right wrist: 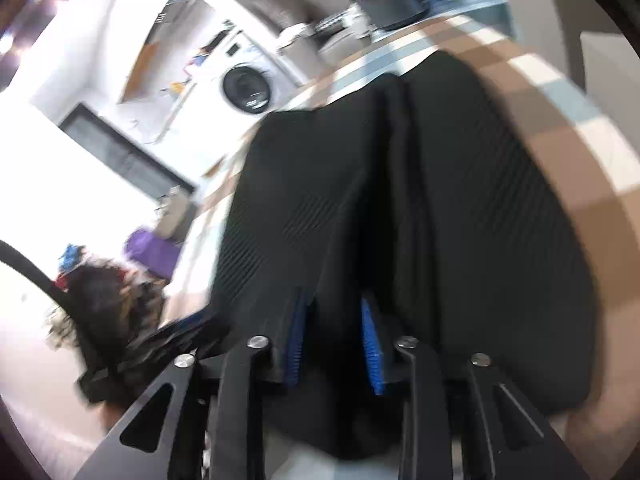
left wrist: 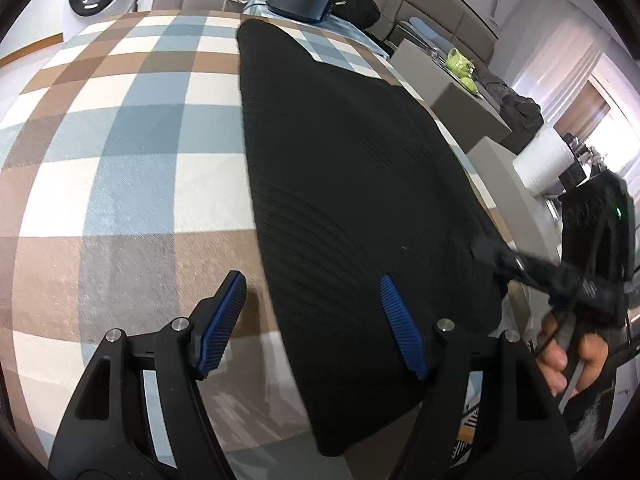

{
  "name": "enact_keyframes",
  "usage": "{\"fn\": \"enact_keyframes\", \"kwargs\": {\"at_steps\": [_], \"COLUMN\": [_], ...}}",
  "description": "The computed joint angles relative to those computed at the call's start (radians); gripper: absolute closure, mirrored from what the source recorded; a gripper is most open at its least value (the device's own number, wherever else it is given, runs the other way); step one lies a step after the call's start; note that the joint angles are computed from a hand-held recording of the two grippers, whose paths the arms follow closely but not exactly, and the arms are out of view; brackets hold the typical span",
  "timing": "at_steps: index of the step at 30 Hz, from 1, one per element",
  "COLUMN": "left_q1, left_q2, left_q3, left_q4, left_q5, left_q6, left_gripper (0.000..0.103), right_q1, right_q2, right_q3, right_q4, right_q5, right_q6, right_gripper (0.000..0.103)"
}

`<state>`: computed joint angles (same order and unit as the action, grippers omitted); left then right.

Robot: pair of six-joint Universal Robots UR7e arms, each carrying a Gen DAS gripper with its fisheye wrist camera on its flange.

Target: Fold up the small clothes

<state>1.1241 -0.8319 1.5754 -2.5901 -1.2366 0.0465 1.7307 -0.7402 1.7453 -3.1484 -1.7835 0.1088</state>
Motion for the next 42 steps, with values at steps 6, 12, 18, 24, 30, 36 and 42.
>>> {"fn": "enact_keyframes", "kwargs": {"at_steps": [6,12,18,24,30,36,42], "left_q1": [-0.011,-0.015,-0.019,-0.023,-0.032,-0.027,-0.011], "left_q2": [-0.006,-0.017,-0.034,-0.059,-0.068,-0.07,-0.054], "left_q3": [0.013,0.021,0.041,0.074,0.098,0.091,0.055], "left_q4": [0.002,-0.001,0.014,0.04,0.031,-0.013,-0.001], "left_q5": [-0.014,-0.011,0.004,-0.004,0.001,0.016,0.008], "left_q6": [0.026,0.03,0.051,0.093,0.102,0.061,0.027], "left_gripper": [0.036,0.036,0.036,0.036,0.036,0.036,0.036], "right_q1": [0.031,0.076,0.055,0.038,-0.019,-0.02,0.012], "right_q2": [-0.019,-0.048,-0.027,-0.036,0.046,0.126,0.164], "right_q3": [0.045,0.053,0.016,0.01,-0.159,-0.297,-0.371], "right_q4": [0.015,-0.022,0.142,0.106,0.149,0.104,0.153], "right_q5": [-0.035,-0.052,-0.181,-0.121,-0.023,-0.031,-0.247], "right_q6": [-0.102,-0.161,-0.068,-0.058,0.046,0.025,-0.029], "right_gripper": [0.081,0.098,0.098,0.077,0.066,0.094,0.093]}}
